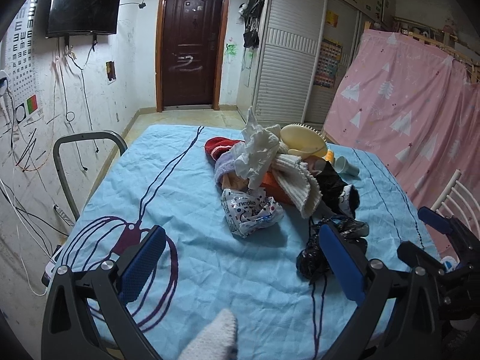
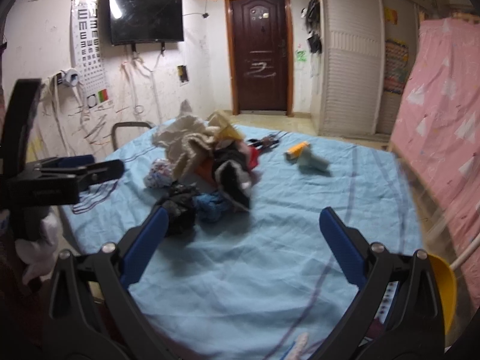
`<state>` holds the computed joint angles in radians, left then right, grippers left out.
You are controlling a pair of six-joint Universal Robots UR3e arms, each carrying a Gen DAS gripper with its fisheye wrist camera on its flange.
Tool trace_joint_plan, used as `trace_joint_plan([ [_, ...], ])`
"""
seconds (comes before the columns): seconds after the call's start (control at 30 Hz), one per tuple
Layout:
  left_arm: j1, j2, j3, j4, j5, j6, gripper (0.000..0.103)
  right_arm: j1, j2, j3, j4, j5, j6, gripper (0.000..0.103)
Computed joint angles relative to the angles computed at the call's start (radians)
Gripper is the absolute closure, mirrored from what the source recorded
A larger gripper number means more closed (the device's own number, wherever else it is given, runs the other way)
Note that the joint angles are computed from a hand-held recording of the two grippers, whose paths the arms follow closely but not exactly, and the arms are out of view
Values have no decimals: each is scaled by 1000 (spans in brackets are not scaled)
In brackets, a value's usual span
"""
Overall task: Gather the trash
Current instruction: 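Grasp the black plastic bag with the right tool while the left tool grasps the nepia tissue pack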
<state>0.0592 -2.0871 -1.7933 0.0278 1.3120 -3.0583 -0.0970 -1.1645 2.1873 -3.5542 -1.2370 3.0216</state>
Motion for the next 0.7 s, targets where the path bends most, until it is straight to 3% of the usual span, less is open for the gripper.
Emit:
trace_joint_plan([
  [0.23, 13, -67, 116, -63, -8, 23, 10, 54, 59, -157, 189, 92, -31, 6],
  [0.5, 98, -107, 149, -87, -129, 37, 10, 135, 138, -350, 364, 58, -56, 6],
  [0.57, 110, -115, 159, -100, -162, 47, 10, 151, 157, -384, 393, 33, -60, 18],
  [0.6, 114, -119, 164, -107, -181, 55, 10, 158, 166, -402, 410, 21, -58, 30],
  [0.7, 109, -140, 200, -135, -199, 66, 10, 164, 175, -423, 434, 7, -69, 42],
])
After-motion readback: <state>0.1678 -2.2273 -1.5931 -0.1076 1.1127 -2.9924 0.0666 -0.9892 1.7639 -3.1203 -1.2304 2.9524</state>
